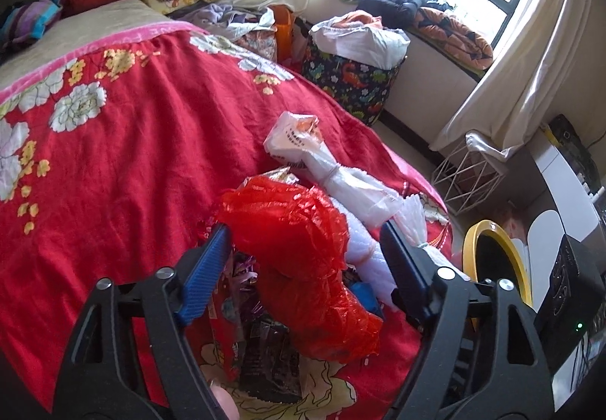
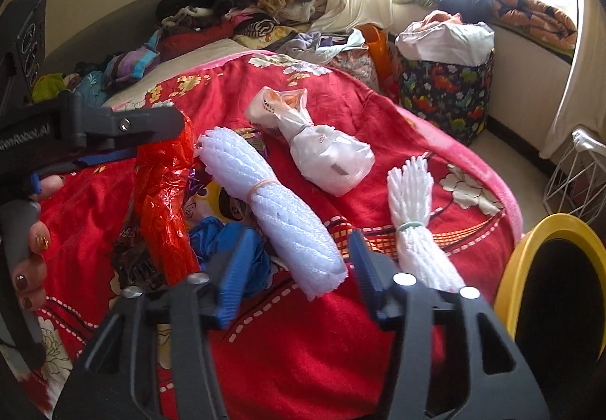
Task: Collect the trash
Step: 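Grasp the red plastic bag with the left tool while the right tool grasps a white foam mesh sleeve, then carry both items over the yellow-rimmed bin and open both tools to drop them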
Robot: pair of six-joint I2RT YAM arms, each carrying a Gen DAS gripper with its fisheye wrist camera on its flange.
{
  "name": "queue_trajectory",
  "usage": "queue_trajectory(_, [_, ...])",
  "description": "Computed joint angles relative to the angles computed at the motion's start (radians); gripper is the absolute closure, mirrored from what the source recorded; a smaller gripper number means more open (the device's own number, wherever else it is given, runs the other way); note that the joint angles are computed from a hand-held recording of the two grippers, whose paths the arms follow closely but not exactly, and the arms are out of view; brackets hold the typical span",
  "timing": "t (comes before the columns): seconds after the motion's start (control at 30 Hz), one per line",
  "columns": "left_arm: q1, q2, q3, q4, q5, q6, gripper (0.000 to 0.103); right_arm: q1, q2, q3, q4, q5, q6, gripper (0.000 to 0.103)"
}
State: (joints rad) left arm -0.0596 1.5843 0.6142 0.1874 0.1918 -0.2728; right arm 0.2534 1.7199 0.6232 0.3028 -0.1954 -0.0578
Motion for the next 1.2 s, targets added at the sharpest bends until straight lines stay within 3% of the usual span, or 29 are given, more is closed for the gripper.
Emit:
queue_trajectory(0.1, [-0.002, 0.003, 0.006, -0.019, 0.002, -0.016, 0.058, -0.005, -0.003, -0.009, 0.007, -0.023, 0.003, 0.087])
queue_trajectory(0.17, [-0.006, -0.008, 0.001, -0.019, 0.011, -0.014, 0.08, -0.015, -0.025, -0.032, 0.026, -0.048, 0.017, 0.087])
queue_trajectory(0.23, [-0.018, -0.039, -0.015, -0.01, 0.008, -0.016, 0.083, -0.016, -0.053, -0.064, 0.065, -0.051, 0.028, 0.088])
queue_trajectory(0.6, [-0.075, -0.216, -0.046, -0.005, 0.01, -0.031, 0.086, -0.12, -0.278, -0.21, 0.127, -0.065, 0.111, 0.088])
queue_trajectory(1.2, [-0.368, -0.188, 0.038, 0.017, -0.12, -0.08, 0.086, -0.47, -0.561, -0.329, 0.012, -0.21, 0.072, 0.088])
